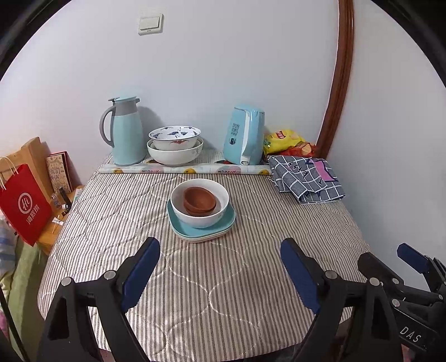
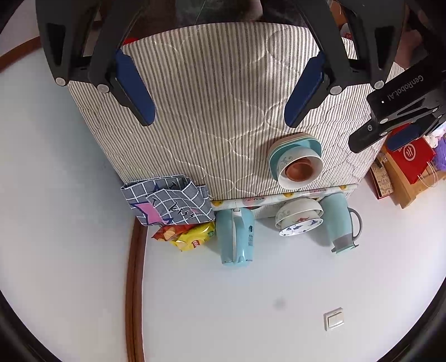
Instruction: Organize plates and bowls
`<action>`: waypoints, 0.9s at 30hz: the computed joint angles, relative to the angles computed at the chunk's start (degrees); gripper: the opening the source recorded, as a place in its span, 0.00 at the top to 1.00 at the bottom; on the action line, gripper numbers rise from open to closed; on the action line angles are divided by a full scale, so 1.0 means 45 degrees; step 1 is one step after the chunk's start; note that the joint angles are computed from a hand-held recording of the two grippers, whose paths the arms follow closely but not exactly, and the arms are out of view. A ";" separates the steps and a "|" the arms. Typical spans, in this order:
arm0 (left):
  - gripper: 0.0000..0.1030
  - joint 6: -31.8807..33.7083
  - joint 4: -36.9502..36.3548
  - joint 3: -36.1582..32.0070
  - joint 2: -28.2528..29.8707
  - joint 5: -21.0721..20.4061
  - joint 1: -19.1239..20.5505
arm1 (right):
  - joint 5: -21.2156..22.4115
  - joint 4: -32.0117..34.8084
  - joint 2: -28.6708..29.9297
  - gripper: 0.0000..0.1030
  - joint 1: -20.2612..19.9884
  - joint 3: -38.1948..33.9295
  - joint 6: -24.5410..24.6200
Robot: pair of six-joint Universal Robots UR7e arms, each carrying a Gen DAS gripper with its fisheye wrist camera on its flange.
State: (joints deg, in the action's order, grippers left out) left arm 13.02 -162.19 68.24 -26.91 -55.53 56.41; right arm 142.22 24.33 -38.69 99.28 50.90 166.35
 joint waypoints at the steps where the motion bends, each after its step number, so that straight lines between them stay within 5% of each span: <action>1: 0.15 0.0017 -0.0043 0.0032 -0.0014 0.0024 -0.0007 | -0.0003 -0.0036 -0.0026 0.10 0.0007 0.0040 -0.0019; 27: 0.15 -0.0042 -0.0101 0.0190 -0.0145 0.0100 -0.0061 | -0.0057 -0.0348 -0.0230 0.10 0.0101 0.0358 -0.0008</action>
State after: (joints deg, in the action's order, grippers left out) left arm 12.83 -162.65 69.10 -27.56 -55.08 56.14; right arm 141.97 22.76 -39.73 99.73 52.51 166.31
